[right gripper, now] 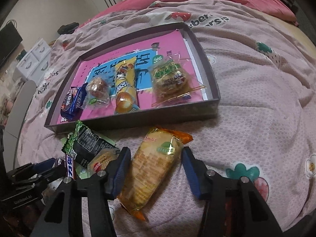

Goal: Organize snacks
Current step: 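Grasp the small dark chocolate with the left gripper while the right grasps the yellow pastry bag, then carry the chocolate with the left gripper toward the tray while the right carries the pastry bag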

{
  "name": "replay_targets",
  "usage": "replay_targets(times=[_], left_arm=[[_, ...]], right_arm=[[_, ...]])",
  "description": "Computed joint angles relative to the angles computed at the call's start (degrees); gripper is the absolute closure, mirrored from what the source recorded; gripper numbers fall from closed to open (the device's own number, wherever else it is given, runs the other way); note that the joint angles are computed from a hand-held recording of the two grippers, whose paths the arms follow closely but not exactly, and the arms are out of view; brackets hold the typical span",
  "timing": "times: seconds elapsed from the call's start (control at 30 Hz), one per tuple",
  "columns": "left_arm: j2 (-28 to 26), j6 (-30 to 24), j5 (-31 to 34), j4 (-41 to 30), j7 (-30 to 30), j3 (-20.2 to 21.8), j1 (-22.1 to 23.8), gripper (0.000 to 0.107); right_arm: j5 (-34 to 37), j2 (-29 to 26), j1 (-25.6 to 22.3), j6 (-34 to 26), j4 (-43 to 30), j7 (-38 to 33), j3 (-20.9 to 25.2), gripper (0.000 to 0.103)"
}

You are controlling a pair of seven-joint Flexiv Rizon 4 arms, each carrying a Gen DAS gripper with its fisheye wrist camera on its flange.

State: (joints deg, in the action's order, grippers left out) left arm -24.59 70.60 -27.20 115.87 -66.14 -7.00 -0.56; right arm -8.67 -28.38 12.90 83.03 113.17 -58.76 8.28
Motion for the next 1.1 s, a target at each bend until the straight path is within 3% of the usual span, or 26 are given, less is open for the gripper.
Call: replay_targets(times=[0.13,0.27,0.5,0.63,0.7,0.8,0.83,1.1], left_arm=[[-0.05,0.69,-0.81,0.24,1.16,-1.08,0.37,0.071],[-0.15,1.03,0.01,0.05,1.08,-0.67,-0.17,0.071],[0.59,2.26,-2.81,1.20,2.93,-2.11,0.96,0.077],[1.28,2.22,-4.22,1.73,4.01,-2.51,1.31,0.079],[1.47,2.42,-4.54,1.73,4.30,-2.41,1.13,0.079],[2.29,3.55,-5.06,2.32,5.01,-2.45,1.05,0.090],[2.62,4.23,-6.21,2.69,6.00,-3.27,1.52,0.102],[2.37,2.60,-5.67,2.11,5.73,-1.70,0.35,0.101]], right_arm=[[0.25,0.28,-0.84,0.55,0.38,-1.27,0.84,0.060],[0.78,0.90,-1.51,1.66,1.13,-2.01,0.97,0.070],[3.90,1.61,-4.85,3.31,1.44,-4.60,4.41,0.071],[3.65,2.85,-3.53,4.55,2.89,-4.35,2.59,0.071],[4.44,2.98,-4.85,5.05,3.01,-4.67,3.81,0.071],[5.51,3.29,-6.06,6.49,3.41,-4.76,4.62,0.071],[5.62,3.40,-6.14,7.10,3.59,-4.73,4.60,0.071],[4.00,3.52,-5.53,7.99,3.90,-4.27,3.95,0.071]])
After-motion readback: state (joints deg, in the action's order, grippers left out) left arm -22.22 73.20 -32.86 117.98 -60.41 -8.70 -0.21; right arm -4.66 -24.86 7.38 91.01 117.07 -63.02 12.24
